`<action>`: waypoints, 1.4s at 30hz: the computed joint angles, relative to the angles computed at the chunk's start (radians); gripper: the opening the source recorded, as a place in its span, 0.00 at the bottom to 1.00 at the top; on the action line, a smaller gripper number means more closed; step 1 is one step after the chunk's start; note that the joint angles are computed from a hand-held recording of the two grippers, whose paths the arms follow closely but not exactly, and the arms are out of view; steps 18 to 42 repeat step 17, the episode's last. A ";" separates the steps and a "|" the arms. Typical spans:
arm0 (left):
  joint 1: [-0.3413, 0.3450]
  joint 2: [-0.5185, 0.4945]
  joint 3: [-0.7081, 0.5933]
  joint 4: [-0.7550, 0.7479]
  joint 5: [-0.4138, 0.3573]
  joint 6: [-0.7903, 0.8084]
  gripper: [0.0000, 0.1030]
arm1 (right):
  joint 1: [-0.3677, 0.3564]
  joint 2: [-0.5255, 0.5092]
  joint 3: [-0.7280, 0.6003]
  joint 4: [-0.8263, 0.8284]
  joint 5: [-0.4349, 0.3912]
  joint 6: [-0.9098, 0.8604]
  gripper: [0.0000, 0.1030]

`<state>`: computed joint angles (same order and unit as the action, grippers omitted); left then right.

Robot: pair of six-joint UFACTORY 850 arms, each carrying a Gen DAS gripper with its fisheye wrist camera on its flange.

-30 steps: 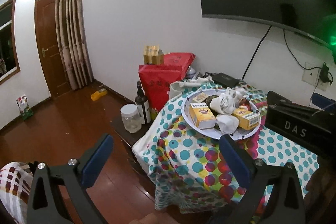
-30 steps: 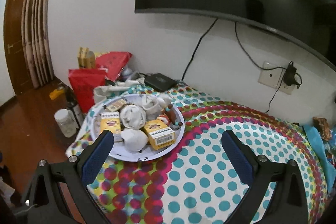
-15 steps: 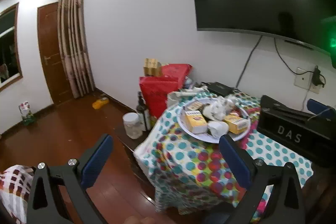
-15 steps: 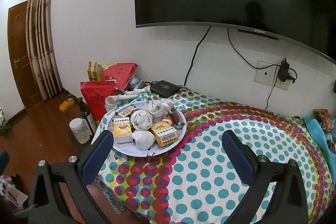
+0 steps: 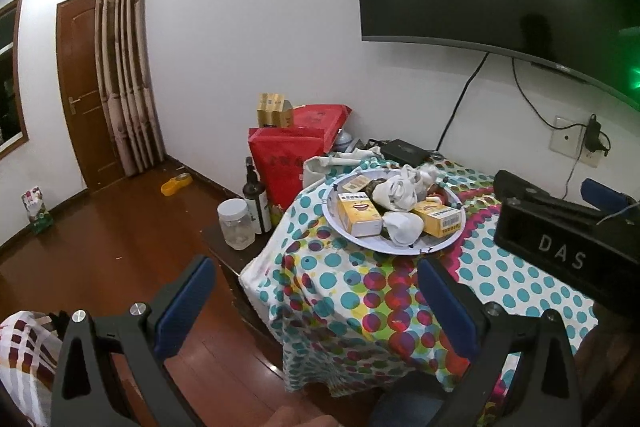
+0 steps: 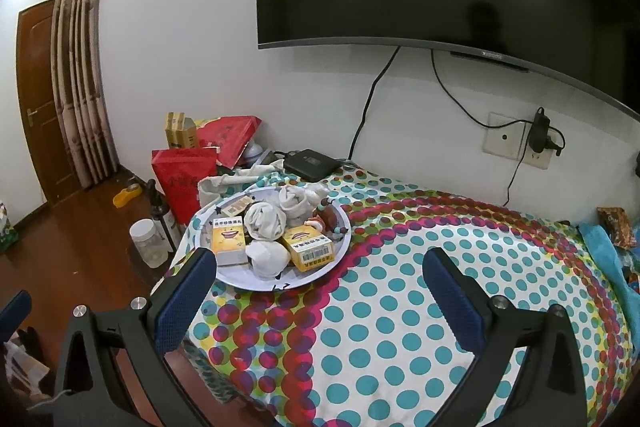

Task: Organize objects

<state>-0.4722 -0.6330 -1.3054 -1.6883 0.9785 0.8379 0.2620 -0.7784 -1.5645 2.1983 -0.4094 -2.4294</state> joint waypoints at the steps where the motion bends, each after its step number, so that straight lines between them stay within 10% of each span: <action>1: -0.001 0.002 0.004 0.010 -0.002 -0.004 1.00 | 0.001 0.003 0.006 0.010 -0.005 -0.017 1.00; 42: -0.026 -0.013 -0.010 0.041 0.042 0.021 1.00 | -0.001 0.017 0.029 0.057 -0.031 -0.082 1.00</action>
